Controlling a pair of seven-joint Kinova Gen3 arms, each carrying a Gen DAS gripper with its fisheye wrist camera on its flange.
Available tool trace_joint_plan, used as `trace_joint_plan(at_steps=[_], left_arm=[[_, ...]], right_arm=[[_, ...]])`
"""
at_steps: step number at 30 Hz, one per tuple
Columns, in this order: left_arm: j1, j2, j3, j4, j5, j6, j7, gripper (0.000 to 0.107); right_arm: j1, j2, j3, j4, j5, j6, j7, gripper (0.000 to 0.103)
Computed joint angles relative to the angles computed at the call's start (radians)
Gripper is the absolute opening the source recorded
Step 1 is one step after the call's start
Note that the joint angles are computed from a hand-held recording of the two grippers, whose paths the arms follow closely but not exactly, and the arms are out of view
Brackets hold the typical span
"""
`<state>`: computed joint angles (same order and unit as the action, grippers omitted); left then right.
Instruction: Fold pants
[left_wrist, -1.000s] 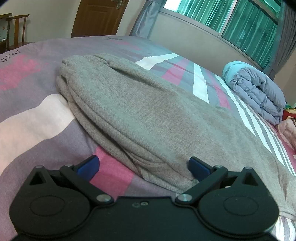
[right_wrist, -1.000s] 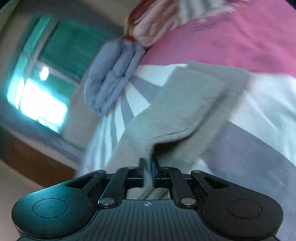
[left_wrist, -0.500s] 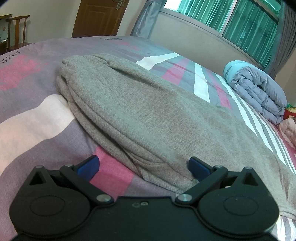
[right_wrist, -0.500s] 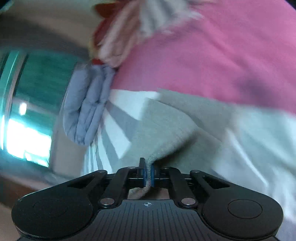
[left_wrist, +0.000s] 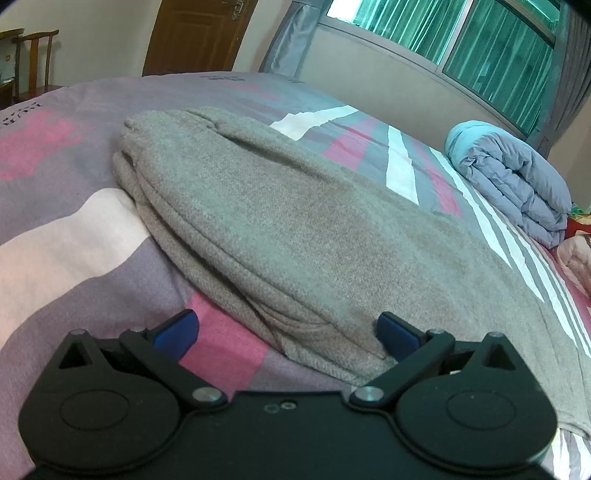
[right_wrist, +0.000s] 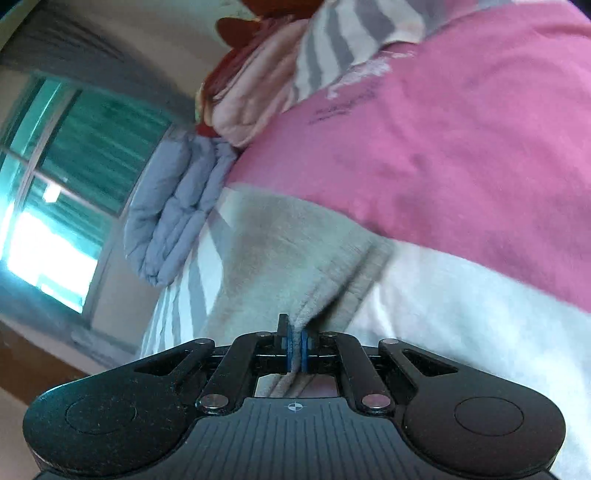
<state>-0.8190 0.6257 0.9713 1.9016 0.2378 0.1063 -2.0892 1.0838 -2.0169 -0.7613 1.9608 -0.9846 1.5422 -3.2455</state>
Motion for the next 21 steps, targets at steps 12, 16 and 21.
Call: trace_joint_plan(at_steps=[12, 16, 21], left_arm=[[0.006, -0.004, -0.004, 0.002, -0.006, -0.005, 0.011, 0.097], [0.006, -0.003, -0.004, 0.003, -0.011, -0.006, 0.014, 0.097], [-0.015, 0.007, 0.018, 0.005, -0.013, -0.008, 0.012, 0.097]], right_arm=[[0.027, 0.041, 0.022, -0.057, 0.044, -0.017, 0.030, 0.004], [0.003, 0.042, -0.023, -0.013, -0.014, -0.015, -0.001, 0.004], [0.016, 0.080, -0.018, -0.076, 0.037, 0.021, 0.005, 0.010]])
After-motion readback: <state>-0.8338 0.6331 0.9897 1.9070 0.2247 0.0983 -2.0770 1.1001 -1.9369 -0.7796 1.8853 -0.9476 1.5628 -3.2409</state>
